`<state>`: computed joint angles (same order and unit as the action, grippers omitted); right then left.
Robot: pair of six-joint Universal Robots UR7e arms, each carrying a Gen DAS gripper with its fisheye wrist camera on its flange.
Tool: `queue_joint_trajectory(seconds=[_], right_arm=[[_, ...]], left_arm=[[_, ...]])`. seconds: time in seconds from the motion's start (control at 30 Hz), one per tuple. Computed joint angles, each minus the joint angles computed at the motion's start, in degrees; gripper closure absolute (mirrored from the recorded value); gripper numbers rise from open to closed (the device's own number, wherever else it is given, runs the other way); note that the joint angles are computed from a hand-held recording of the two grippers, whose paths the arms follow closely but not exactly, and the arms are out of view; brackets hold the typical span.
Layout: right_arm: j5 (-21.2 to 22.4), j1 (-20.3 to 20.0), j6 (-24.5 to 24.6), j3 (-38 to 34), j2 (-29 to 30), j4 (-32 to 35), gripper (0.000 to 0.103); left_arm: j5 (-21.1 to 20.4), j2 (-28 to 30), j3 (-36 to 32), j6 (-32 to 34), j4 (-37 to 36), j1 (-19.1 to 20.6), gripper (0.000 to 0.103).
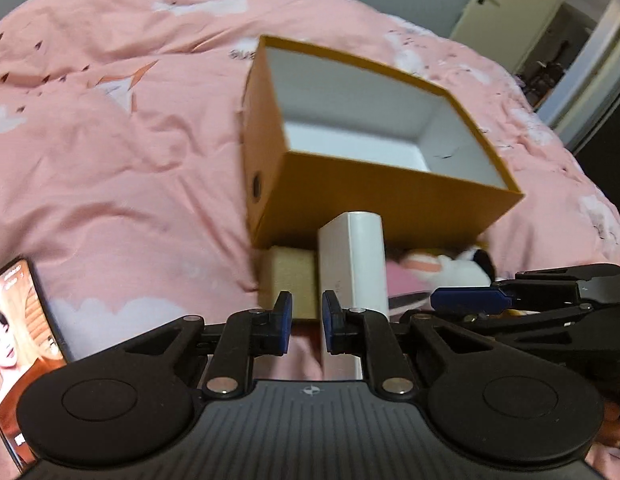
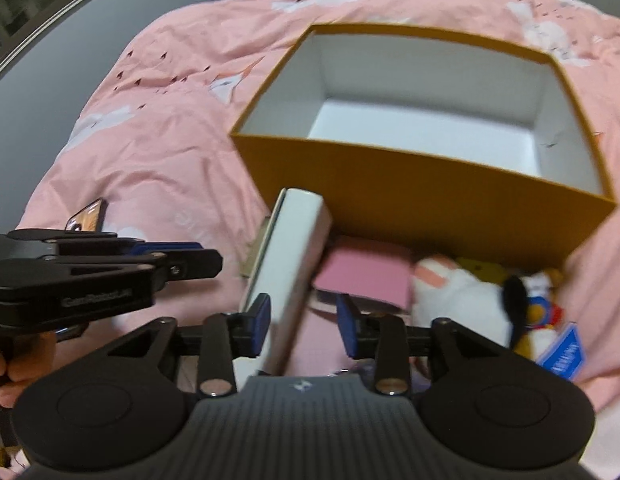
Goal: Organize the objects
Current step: 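Reach the right tool to the long white case and grasp it, then grasp the small tan kraft box with the left tool while the right holds the white case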
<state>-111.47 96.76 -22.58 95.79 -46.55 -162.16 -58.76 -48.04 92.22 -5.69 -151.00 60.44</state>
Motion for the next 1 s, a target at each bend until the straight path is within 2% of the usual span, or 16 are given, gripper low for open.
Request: queue_joint_trajectory(seconds=[0.1,0.17,0.3,0.4,0.53,0.57,0.73,0.83,1.0], right_arm=[[0.7,0.0,1.7,-2.7,1.7,4.3,0.052],[-0.1,0.3,2.9,-4.2,2.9,5.8,0.052],[0.3,0.3,3.7,-6.0,4.1,8.8,0.05],[-0.3,0.9,2.7,-6.6,5.2,10.1,0.05],[-2.2,1.1,3.4,-8.6,7.0,11.7,0.054],[-2.2,0.9,4.0,-8.9,7.2,12.1,0.058],[-0.1,0.2,5.4,-7.7,6.0,10.9,0.063],[3.7,-0.9,6.6,-5.7,3.6,9.6,0.068],[9.7,-2.2,9.3,-2.4,-0.7,6.1,0.069]], left_arm=[[-0.8,0.2,-0.4,0.0,0.8,0.6,0.09],[0.1,0.7,-0.9,-0.5,1.5,1.1,0.09],[-1.8,-0.3,-0.5,-2.8,0.0,2.4,0.09],[1.5,0.0,-0.4,-0.7,-1.1,1.5,0.09],[0.0,0.3,-1.2,-0.8,0.8,2.1,0.089],[-0.1,0.3,-1.2,-0.9,0.9,2.3,0.088],[-2.1,0.3,-2.3,0.1,3.0,2.7,0.074],[-2.0,0.5,-3.3,1.1,4.4,2.6,0.065],[-1.2,0.9,-5.1,2.3,7.9,2.3,0.058]])
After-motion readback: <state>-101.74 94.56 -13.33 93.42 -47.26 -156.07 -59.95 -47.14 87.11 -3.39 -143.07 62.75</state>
